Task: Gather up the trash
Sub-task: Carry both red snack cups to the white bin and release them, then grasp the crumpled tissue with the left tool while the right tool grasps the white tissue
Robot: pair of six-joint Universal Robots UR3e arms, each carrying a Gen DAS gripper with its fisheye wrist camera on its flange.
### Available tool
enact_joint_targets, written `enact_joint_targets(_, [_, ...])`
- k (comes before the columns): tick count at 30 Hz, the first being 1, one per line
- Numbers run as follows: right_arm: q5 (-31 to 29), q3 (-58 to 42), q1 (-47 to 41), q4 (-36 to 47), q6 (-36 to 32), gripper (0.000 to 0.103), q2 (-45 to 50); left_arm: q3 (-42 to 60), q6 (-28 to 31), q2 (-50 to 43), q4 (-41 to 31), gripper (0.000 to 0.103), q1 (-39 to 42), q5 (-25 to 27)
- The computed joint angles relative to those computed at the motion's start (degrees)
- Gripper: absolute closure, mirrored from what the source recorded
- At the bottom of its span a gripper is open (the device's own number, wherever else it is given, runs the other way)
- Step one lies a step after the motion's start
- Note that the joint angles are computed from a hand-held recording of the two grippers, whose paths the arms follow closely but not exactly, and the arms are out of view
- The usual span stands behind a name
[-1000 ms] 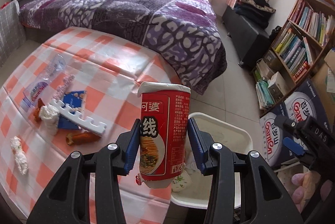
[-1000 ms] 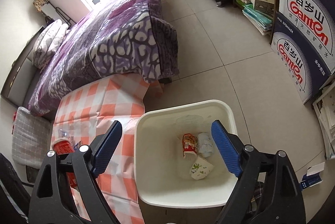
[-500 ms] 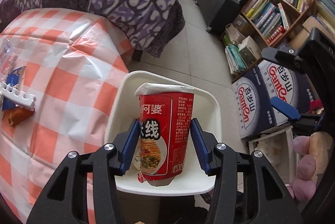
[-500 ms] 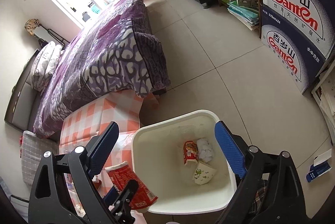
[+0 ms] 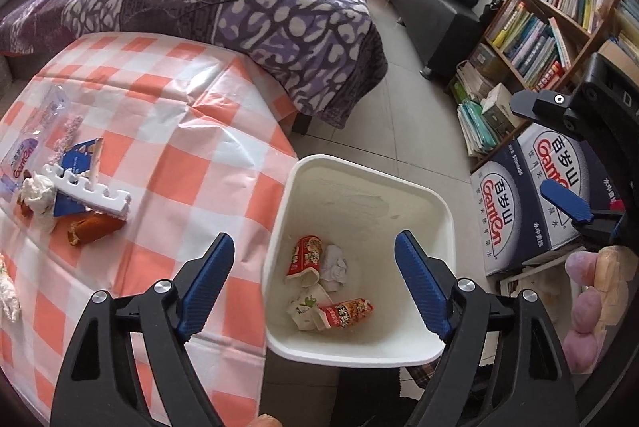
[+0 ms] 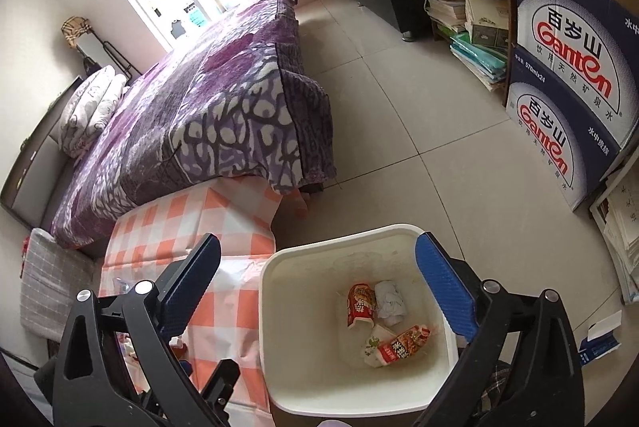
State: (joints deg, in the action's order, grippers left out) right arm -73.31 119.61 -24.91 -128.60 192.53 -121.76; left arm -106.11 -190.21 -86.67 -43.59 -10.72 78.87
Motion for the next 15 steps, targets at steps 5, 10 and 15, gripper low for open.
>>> enact_joint_targets(5, [-9.65, -2.56, 12.51, -5.11, 2.22, 0.007, 6.45, -3.28, 0.95, 4.25, -1.63, 0.021, 4.75, 3.72])
enact_joint_targets(10, [-16.01, -5.48, 22.1, -7.0, 3.6, 0.007, 12.55, -6.4, 2.06, 8.7, -4.67, 0.018, 11.28, 8.33])
enact_joint_targets(15, [-16.98, -8.75, 28.06, -7.2, 5.88, 0.007, 17.55, -8.47, 6.42, 12.36, -8.8, 0.018, 22.01, 9.18])
